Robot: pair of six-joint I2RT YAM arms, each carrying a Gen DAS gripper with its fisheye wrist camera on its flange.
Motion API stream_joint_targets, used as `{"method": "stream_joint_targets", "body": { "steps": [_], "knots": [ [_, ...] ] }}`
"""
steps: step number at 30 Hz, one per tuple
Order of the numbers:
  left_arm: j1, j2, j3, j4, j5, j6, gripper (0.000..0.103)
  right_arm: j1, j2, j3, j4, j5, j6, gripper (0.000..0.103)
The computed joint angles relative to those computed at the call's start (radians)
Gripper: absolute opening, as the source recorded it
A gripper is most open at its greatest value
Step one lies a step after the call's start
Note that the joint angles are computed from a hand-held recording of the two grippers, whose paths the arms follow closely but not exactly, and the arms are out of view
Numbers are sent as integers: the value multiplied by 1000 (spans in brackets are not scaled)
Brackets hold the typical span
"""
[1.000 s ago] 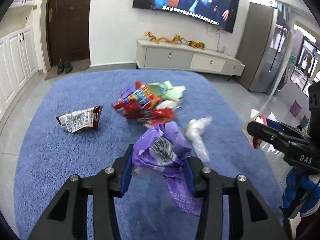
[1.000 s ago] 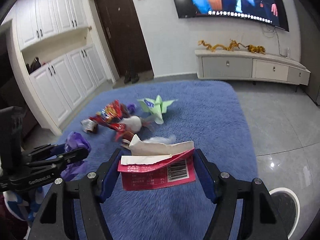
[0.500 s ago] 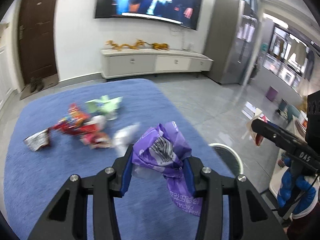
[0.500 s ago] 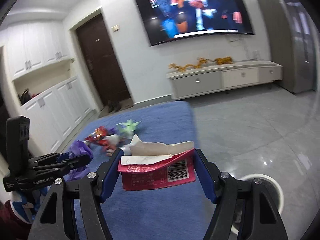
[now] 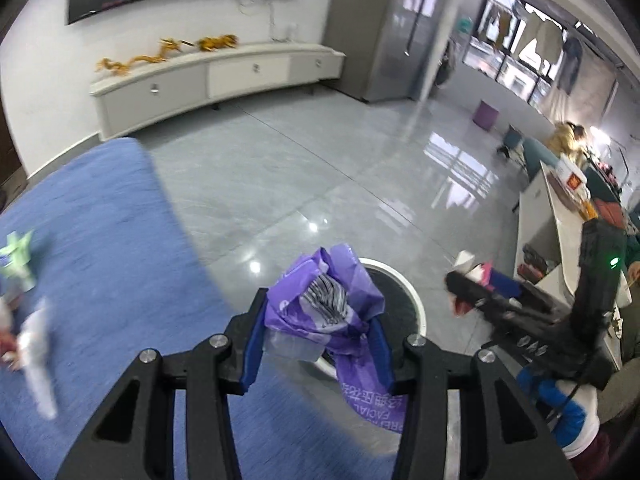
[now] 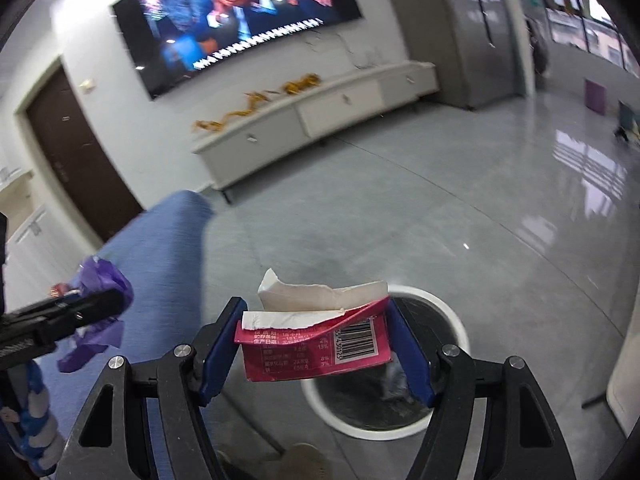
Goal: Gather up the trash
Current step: 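Carry both items to the black bin and open both tools over it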
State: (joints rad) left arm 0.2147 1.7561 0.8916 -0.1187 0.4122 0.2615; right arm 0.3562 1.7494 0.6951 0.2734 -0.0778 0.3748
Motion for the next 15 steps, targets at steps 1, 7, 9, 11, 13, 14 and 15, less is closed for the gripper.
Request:
{"method": "stream_joint_targets", "body": {
  "steps": [1, 7, 9, 11, 13, 14, 15],
  "knots": [
    [-25, 25, 19, 0, -6, -12, 45, -23, 37, 15, -1, -5, -8, 71],
    [-140, 213, 193, -33, -11, -91, 53, -107, 232, 102, 3, -22, -14, 72],
    [-159, 277, 260, -56, 3, -116, 58, -119, 272, 118, 6, -22, -7, 73],
    [-168, 317, 303, -75, 16, -135, 63, -131, 295, 121, 9, -15, -5, 80],
    [-171, 350, 342, -97, 31, -150, 65, -141, 310, 129, 7, -13, -6, 82],
    [-173, 355, 350, -101, 29, -154, 65, -144, 314, 127, 9, -12, -7, 83],
    [-171, 359, 353, -102, 28, -152, 65, -144, 317, 134, 0, -9, -7, 85]
  ]
}}
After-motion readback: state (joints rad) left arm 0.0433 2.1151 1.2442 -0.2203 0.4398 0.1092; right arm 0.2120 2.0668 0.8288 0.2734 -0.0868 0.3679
